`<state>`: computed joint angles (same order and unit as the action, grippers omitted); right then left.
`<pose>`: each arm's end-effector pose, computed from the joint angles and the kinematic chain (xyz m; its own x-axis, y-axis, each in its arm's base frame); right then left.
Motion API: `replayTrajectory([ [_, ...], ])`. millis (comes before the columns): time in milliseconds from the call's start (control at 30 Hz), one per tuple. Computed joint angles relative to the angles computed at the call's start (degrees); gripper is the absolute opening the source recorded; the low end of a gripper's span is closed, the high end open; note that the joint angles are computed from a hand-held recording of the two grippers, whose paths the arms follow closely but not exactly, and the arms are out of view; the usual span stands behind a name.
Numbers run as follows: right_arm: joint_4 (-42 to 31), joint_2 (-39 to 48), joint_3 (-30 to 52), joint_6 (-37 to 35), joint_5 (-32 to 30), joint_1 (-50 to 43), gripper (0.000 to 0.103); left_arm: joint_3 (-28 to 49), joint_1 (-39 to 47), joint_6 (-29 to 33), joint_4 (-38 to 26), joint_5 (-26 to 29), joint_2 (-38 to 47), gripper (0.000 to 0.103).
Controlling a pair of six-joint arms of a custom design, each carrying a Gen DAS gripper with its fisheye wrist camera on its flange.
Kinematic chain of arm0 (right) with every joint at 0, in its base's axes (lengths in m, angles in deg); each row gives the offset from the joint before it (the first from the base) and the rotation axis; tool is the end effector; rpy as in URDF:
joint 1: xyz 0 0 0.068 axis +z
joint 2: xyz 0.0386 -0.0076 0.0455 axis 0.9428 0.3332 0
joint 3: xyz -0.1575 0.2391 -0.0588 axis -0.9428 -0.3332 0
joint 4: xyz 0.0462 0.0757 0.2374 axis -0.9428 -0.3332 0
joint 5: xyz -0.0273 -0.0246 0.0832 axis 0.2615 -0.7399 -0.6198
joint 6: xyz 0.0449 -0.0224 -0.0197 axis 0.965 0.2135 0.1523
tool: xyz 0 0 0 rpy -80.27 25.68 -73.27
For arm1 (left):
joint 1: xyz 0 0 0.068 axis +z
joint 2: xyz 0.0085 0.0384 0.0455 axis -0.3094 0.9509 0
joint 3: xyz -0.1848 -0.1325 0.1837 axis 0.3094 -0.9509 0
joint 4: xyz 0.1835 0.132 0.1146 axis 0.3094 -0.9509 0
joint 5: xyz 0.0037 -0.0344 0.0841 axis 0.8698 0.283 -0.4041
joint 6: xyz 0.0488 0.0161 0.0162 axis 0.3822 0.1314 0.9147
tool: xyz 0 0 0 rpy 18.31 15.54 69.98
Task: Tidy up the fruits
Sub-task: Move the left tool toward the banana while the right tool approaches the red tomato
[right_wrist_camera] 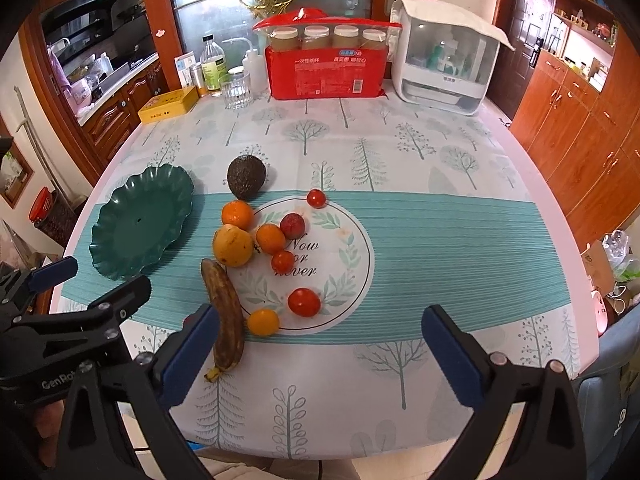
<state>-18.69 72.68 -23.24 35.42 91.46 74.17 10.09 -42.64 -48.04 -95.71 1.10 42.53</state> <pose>0.1727 0.0030 0.2957 -0.8058 0.3243 -0.4954 0.3761 0.9266 -0.0051 0.2536 -0.1168 0.2798 -0.7927 0.3885 -0.4698 0.4402 0.8979 -0.0003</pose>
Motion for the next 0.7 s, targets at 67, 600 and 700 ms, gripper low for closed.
replayTrajectory([
  [67, 0.9, 0.4, -0.5, -0.6, -0.5, -0.3, 0.099, 0.1, 0.1, 0.2, 0.3, 0.4, 0.9, 0.099],
  [600, 9.1, 5.5, -6.8, -4.6, -5.6, -8.1, 0.094, 0.3, 0.3, 3.3, 4.5, 6.2, 11.7, 0.099],
  [700, 10.8, 7.1, -8.4, -5.6, -6.0, -9.3, 0.093, -0.2, 1.1, 3.1, 5.0, 8.5, 14.2, 0.099],
])
